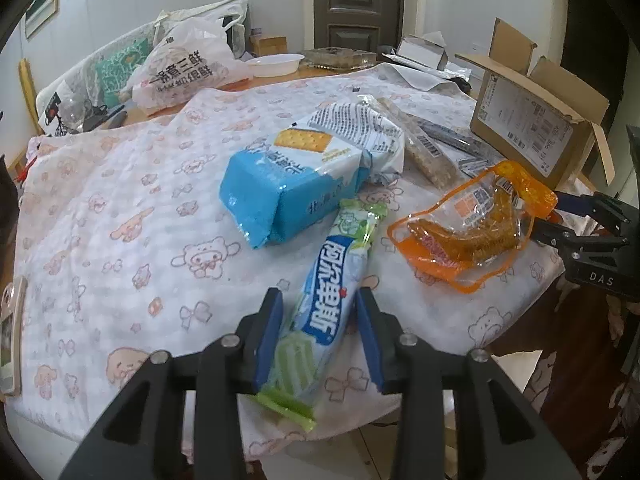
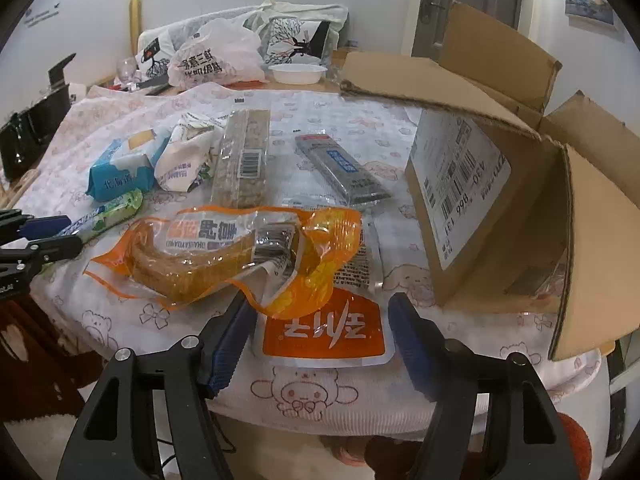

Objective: Organize snacks
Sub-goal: 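Close the left tool on the green-white ice-pop packet, then grasp the white packet with orange label using the right tool while the left holds its packet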

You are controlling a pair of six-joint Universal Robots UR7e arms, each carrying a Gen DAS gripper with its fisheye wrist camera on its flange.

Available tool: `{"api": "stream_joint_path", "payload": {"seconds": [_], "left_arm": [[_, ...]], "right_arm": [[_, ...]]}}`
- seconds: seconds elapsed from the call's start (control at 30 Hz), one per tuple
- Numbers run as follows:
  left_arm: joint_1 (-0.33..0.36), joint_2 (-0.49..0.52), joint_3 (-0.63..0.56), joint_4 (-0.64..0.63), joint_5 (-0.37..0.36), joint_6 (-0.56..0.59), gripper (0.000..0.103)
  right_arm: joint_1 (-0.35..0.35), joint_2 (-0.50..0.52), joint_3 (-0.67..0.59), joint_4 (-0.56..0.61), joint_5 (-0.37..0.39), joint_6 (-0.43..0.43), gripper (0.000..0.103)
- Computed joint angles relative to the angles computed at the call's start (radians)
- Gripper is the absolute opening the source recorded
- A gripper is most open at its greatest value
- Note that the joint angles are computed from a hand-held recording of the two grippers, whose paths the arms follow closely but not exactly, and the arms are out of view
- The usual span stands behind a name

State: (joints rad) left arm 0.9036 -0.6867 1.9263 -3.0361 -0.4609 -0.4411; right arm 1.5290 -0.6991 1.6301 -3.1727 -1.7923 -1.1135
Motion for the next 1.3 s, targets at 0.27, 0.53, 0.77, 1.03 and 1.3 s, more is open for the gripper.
{"api": "stream_joint_path", "payload": {"seconds": [0.27,0.53,0.77,1.03,1.3], "left_arm": [[0.001,0.006,-0.003,-0.019,0.000,0.024,0.032],[0.007,0.013,-0.009,-0.059,-0.013,0.052,0.032],[0.004,0.013,-0.006,-0.064,-0.018,0.048,0.029],[0.006,0.010,-0.008,-0.059,-0.026,0.056,0.029],[0.008,0.014,-0.010,-0.078,-0.033,0.068,0.029]], "right_arm": [[0.018,0.041,-0.061,0.028,-0.030,0.018,0.079],[0.003,0.026,-0.073,0.110,0.015,0.059,0.062],[0.011,0.014,-0.027,-0.031,0.016,0.034,0.008],[0.002,-0.011,-0.055,0.106,0.022,0.086,0.029],[0.035,0.055,-0.091,0.079,-0.003,0.049,0.035]]}}
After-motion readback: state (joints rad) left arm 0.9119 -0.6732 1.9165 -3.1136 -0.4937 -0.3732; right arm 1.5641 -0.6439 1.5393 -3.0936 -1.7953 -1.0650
